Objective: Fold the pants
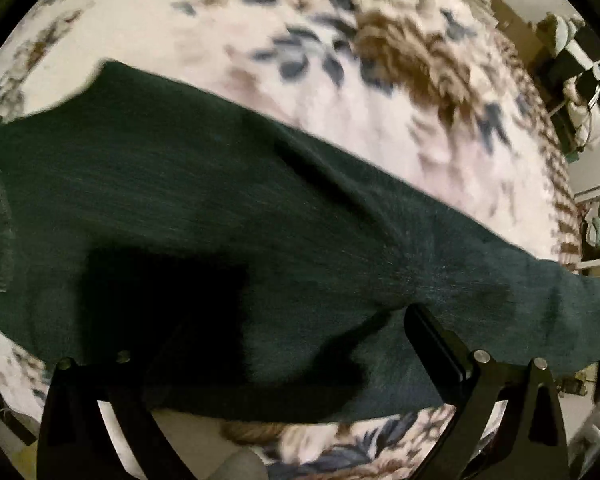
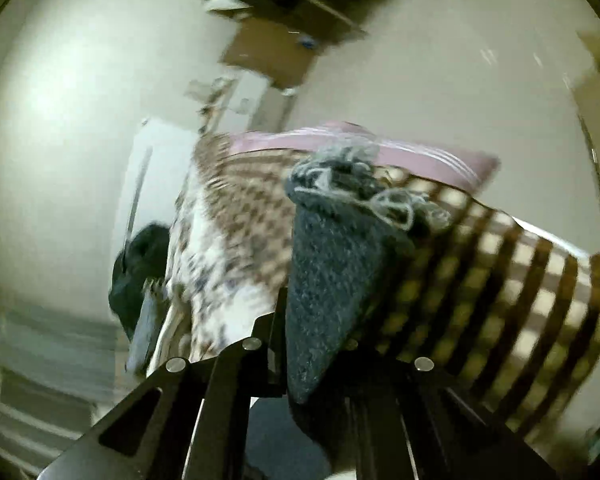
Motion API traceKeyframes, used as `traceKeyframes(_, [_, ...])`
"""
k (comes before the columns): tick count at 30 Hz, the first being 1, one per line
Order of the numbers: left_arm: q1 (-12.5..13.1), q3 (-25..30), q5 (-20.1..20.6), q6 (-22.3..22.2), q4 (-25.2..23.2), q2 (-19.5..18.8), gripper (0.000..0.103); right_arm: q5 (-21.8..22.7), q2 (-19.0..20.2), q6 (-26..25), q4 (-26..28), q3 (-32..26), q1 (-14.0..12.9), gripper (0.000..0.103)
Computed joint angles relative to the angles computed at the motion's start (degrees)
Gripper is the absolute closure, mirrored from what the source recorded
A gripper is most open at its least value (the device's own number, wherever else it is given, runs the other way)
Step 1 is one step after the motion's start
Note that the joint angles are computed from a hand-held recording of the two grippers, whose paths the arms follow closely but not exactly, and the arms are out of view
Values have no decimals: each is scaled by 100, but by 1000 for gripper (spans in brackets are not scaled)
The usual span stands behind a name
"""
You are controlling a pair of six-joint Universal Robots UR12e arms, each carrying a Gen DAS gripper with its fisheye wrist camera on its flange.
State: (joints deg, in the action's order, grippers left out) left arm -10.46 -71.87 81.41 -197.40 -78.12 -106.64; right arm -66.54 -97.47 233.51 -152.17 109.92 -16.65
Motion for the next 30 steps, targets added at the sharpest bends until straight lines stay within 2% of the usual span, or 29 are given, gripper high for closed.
traceKeyframes(4, [175, -167, -17, 84, 147, 290, 0, -360, 83, -758, 521, -707, 626, 94])
traceKeyframes(9, [505, -433, -57, 100, 217, 671, 0, -601, 508, -1454, 864, -1433, 1523, 94])
traceKeyframes(15, [942, -814, -33, 31, 379, 1001, 0, -353, 1427, -2059, 1117, -2045, 2626, 94])
traceKeyframes(19, [1164, -1105, 184, 149, 504, 1163, 0, -467, 2016, -2543, 1602, -2350, 3188, 94])
traceKeyframes(20, [1206, -1159, 268, 183, 514, 1193, 0, -650, 2149, -2767, 1818, -2441, 3342, 94])
traceKeyframes(22, [1289, -1251, 356, 226, 542, 1241, 0, -813, 2306, -2937, 2052, -2574, 3489, 94])
traceKeyframes(24, [1337, -1292, 389, 299, 590, 1262, 0, -904, 2469, -3178, 2575, -2787, 3586, 87])
traceKeyframes(25, [1362, -1293, 350, 336, 595, 1263, 0, -788, 2547, -3346, 2949, -2946, 3586, 75])
traceKeyframes(26, [1377, -1289, 285, 346, 625, 1256, 0, -431, 2554, -3437, 3108, -2990, 3528, 51])
traceKeyframes(27, [1383, -1269, 198, 331, 665, 1239, 0, -201, 2506, -3442, 3221, -3054, 3480, 36])
traceKeyframes(28, [1382, -1248, 117, 327, 697, 1218, 0, 73, 2426, -3376, 3179, -2981, 3405, 14])
traceKeyframes(29, [1380, -1223, 0, 331, 744, 1193, 0, 261, 2335, -3272, 3087, -2893, 3335, 9])
traceKeyframes(30, [1363, -1192, -121, 326, 812, 1158, 0, 389, 2227, -3146, 3003, -2791, 3258, 9])
